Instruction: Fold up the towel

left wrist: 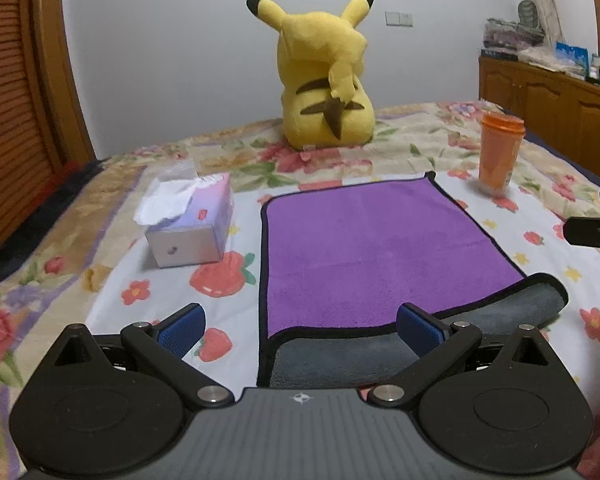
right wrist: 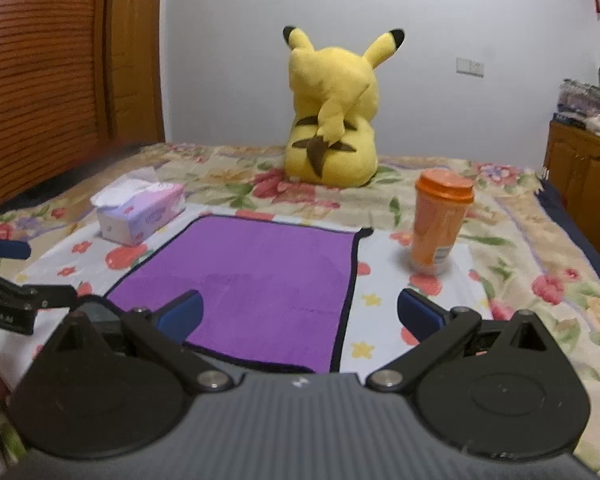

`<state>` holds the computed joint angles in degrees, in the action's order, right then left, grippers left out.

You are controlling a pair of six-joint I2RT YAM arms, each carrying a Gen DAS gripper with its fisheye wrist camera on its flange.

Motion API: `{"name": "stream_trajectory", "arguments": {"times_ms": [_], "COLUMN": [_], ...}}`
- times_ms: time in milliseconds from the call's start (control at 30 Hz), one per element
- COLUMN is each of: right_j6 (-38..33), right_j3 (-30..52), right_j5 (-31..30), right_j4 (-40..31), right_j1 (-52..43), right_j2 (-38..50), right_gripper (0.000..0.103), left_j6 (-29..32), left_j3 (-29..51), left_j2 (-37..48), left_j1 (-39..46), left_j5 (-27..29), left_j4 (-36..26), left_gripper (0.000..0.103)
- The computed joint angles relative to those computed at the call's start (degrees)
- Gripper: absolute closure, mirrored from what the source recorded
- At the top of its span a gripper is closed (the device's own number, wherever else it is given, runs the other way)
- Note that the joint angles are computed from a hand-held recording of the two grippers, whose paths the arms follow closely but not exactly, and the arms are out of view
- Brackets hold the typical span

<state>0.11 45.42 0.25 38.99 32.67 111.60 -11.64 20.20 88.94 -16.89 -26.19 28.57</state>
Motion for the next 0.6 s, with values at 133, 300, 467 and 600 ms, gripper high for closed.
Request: {"name": "stream_trajectory", "arguments": {"times_ms": [133,300,467,600], "right_j6": [-0.09,-0.71,-0.24,0.37], "right_j3": [1.83,3.66,6.44,8.62], "right_j5": [-1.66,-2.32,-2.80,-3.36], "right_j4": [-2.83,-4.81,-8.30,-12.03], "right_j1": [-0.43,-0.67,-1.58,-2.11], "right_j2": [1.19,2.50,4.46,5.75], "right_gripper": [0.000,0.000,0.000,0.000], "left_j6": [1.21,3.23,5.24,6.35], "left_j3": [1.73,3.54,5.10,6.32], "left_j2": [3.29,6.40,9.14,10.92], "left_j1": [4.06,8.11,10.90,12.61], "left_j5": [5.27,9.19,11.58,13.79], "left_j4": [0.11,0.41,0.49,0.09], "left_gripper": [0.000,0.001,0.008,0.016]}}
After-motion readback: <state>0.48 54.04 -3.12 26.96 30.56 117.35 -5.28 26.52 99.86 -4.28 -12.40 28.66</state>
